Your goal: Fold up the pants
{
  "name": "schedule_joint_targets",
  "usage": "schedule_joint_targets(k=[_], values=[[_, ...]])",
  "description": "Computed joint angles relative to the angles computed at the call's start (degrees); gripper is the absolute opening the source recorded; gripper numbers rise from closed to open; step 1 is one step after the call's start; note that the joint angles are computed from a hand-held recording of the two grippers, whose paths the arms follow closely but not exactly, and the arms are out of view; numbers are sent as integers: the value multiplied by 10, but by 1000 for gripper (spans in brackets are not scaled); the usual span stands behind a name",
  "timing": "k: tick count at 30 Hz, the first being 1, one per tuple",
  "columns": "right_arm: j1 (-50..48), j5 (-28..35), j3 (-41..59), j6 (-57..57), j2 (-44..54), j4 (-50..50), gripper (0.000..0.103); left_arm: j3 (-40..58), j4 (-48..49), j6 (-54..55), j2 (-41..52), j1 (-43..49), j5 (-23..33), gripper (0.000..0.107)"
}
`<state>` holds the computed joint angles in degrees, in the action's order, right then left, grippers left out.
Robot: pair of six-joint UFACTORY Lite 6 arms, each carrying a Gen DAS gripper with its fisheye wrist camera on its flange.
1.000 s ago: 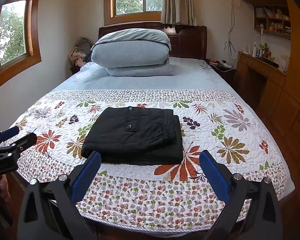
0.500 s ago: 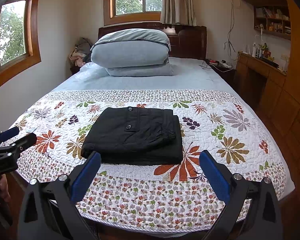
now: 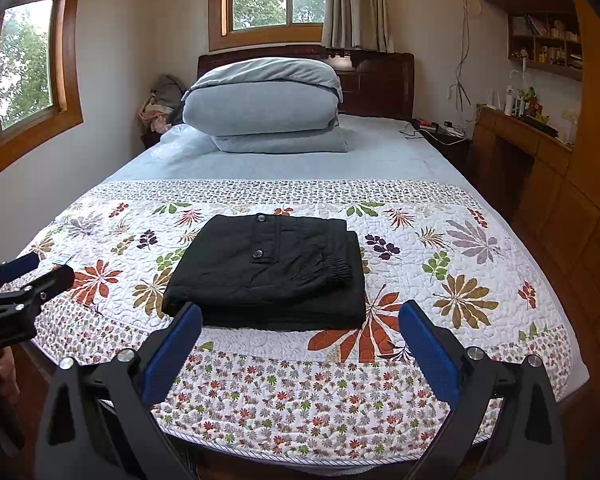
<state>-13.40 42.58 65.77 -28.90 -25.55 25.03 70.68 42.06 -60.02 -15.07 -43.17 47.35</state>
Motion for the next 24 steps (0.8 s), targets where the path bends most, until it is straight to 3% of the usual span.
schedule_joint_targets(k=[24], values=[[1,-1,2,0,3,-4,100,-10,14,-13,-3,-3,-8,100]])
